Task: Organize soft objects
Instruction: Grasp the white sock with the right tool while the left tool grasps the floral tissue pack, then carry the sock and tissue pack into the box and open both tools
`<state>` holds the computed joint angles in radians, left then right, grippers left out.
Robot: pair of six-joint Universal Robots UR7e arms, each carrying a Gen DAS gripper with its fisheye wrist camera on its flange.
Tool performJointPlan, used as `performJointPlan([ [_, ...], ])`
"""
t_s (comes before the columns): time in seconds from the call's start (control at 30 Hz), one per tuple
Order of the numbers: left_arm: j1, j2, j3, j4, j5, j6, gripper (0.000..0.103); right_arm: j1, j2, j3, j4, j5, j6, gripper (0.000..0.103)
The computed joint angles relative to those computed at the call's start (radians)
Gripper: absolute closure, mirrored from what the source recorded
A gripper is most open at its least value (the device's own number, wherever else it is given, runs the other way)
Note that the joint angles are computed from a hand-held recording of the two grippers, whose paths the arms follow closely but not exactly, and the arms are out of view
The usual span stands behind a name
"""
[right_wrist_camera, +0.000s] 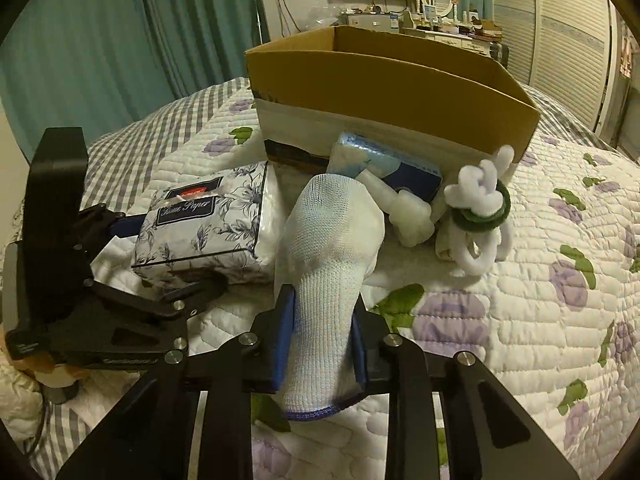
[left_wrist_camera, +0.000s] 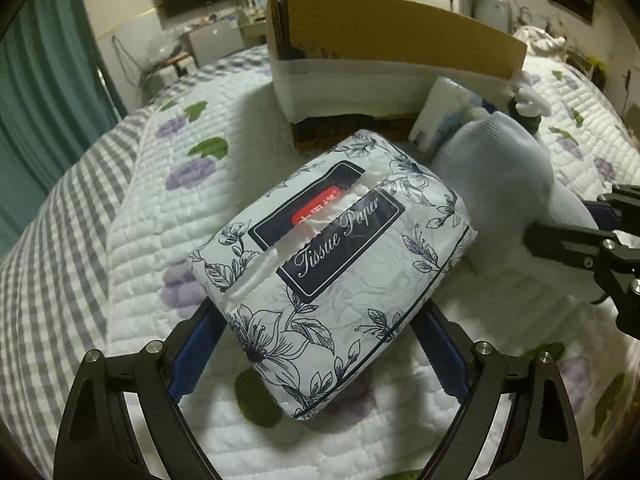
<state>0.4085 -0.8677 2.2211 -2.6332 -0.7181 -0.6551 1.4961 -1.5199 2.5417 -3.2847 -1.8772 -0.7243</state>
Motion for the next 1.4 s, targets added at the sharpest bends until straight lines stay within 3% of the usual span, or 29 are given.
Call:
performJointPlan([
  [0.13, -0.015, -0.020, 0.016, -0.004, -0.003, -0.029, 0.031, -0.007, -0.010, 0.001, 0.015, 0.013, 0.001, 0.078],
  [0.2, -0.033, -0.041, 0.025, 0.027, -0.005, -0.066, 0.050, -0.007, -0.022, 0.002, 0.024, 0.018, 0.002, 0.079],
  [0.3, -0.065, -0.075, 0.042, 0.060, -0.011, -0.123, 0.066, -0.005, -0.058, 0.009, 0.048, 0.032, 0.005, 0.080],
  [0.6, -0.146, -0.164, 0.036, 0.162, -0.023, -0.288, 0.077, 0.035, -0.261, 0.043, 0.160, 0.082, 0.001, 0.081],
  [0.73, -0.177, -0.180, 0.002, 0.199, -0.014, -0.301, 0.081, 0.051, -0.353, 0.035, 0.215, 0.101, 0.006, 0.081],
  [0.9, -0.191, -0.162, -0.084, 0.246, 0.029, -0.232, 0.091, 0.082, -0.413, -0.005, 0.257, 0.110, 0.004, 0.081],
  [1.03, -0.167, -0.114, -0.172, 0.228, 0.046, -0.113, 0.094, 0.090, -0.419, -0.053, 0.280, 0.129, 0.006, 0.081],
  [1.27, -0.122, -0.024, -0.321, 0.214, 0.070, 0.035, 0.095, 0.089, -0.346, -0.153, 0.253, 0.138, -0.005, 0.081],
  [1.4, -0.087, 0.023, -0.440, 0.152, 0.112, 0.189, 0.095, 0.113, -0.279, -0.240, 0.234, 0.130, -0.013, 0.081],
])
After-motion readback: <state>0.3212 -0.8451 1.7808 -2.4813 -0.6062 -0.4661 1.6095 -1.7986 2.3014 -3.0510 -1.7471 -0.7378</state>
